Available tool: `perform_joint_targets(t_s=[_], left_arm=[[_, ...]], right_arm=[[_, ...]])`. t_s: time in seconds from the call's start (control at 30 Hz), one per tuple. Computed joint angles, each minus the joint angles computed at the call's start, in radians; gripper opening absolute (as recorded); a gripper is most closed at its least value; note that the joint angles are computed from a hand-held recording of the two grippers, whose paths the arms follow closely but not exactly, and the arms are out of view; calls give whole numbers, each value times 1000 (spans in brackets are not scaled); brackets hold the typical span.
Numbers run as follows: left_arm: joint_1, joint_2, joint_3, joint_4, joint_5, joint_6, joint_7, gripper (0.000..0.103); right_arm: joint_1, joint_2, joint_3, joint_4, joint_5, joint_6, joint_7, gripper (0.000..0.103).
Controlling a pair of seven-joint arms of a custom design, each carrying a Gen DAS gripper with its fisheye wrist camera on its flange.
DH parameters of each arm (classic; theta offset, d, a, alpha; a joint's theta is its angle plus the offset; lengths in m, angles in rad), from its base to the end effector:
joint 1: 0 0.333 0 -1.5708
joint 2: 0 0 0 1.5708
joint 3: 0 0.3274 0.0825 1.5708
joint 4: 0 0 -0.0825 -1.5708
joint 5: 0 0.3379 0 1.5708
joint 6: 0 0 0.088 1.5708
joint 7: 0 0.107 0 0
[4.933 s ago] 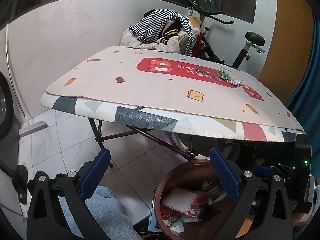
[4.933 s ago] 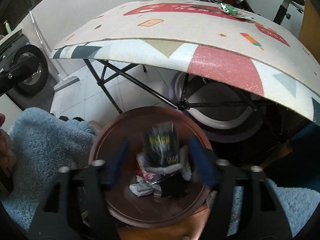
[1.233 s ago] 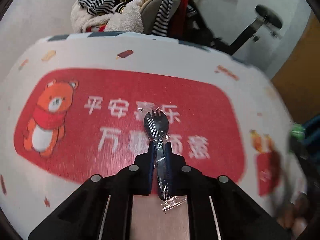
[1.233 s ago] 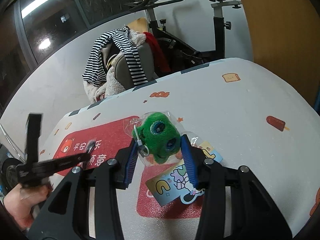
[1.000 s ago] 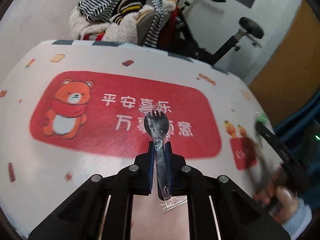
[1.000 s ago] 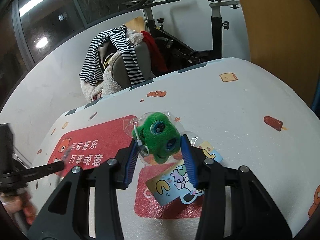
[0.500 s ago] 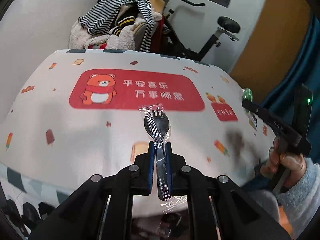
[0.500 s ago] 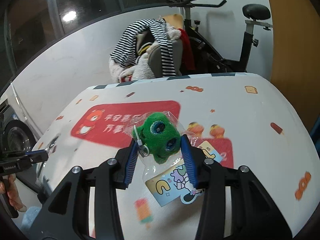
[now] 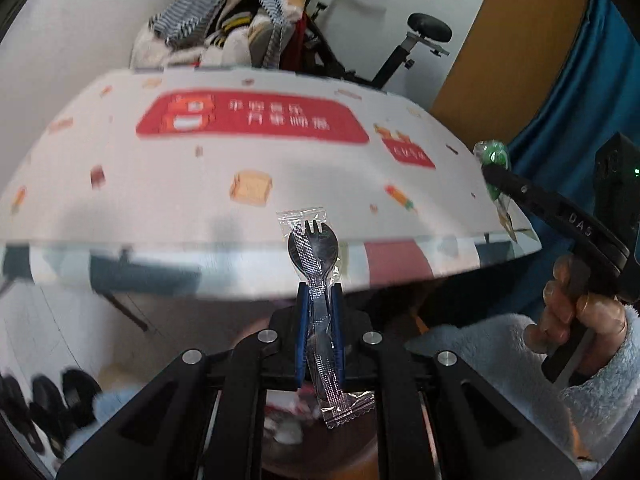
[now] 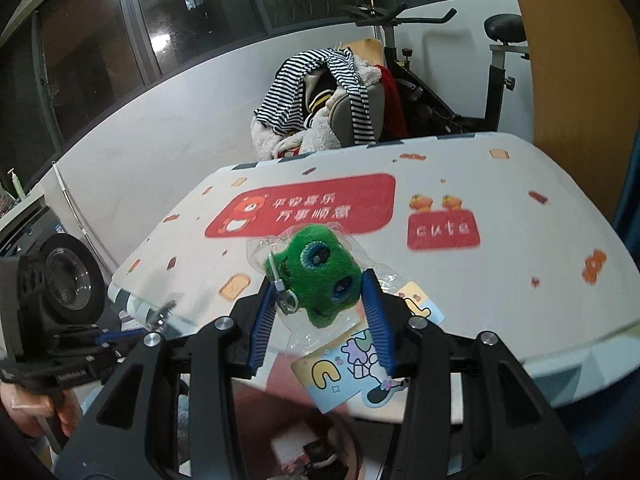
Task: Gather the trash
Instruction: 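Drop the fork into the bucket with the left gripper while the right gripper drops the keychain packet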
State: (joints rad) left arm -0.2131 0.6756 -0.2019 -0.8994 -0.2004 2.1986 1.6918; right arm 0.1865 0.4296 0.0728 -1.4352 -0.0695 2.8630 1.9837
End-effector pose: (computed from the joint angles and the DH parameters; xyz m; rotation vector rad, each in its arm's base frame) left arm 0.6976 -0.2445 0.5894 -1.5809 2.3486 -1.0177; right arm 0.6749 0.1701 0.5939 -1.4552 1.6418 -0.5486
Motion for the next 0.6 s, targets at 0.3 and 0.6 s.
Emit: perform_joint_targets(t_s=[0.3, 0.6], left_arm=[[17, -147, 3, -324, -8, 80, 68, 11], [22, -154, 4, -397, -1, 77, 98, 14]], right_arm=[[30, -89, 6, -164, -10, 76, 60, 44], [33, -95, 27, -201, 6, 67, 62, 44]])
